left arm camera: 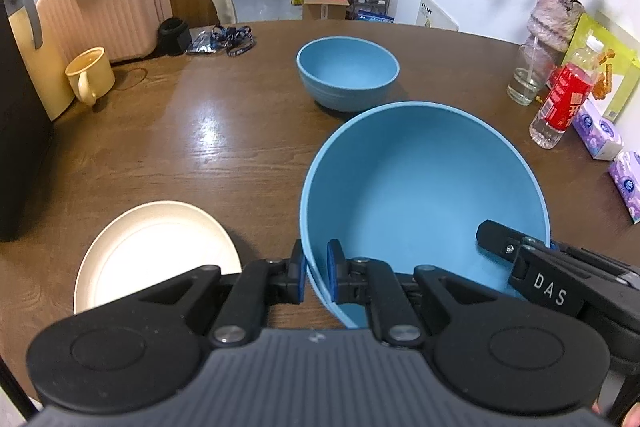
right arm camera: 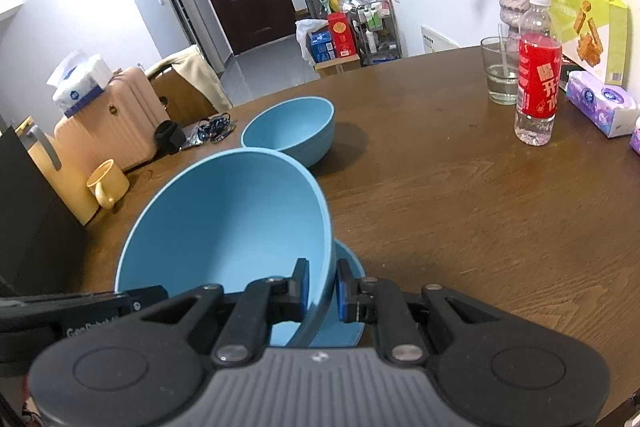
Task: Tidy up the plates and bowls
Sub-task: 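Lower the held blue bowl into the large blue bowl with both grippers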
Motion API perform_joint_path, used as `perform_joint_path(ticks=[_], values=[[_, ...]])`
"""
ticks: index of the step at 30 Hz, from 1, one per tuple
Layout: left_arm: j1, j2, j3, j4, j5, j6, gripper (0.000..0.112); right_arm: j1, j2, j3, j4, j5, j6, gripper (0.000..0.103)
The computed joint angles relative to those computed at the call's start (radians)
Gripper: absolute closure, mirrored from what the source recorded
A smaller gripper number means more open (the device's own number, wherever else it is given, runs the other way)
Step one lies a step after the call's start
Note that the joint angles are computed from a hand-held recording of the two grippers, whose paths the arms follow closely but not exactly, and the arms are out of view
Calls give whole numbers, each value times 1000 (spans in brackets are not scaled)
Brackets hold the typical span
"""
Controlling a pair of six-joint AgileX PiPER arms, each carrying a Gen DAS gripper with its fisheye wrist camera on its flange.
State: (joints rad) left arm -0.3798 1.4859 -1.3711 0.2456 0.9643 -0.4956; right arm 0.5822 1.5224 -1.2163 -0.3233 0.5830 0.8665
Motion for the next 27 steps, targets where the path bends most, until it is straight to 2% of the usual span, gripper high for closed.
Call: perform_joint_path(ticks=[19,27], values=[[37,-6,46,-38,-36,31,101,16,33,3,-7,-7,15,90],[42,42,38,-57,-51,49,101,-6,67,-5,26,-13,-18,90]])
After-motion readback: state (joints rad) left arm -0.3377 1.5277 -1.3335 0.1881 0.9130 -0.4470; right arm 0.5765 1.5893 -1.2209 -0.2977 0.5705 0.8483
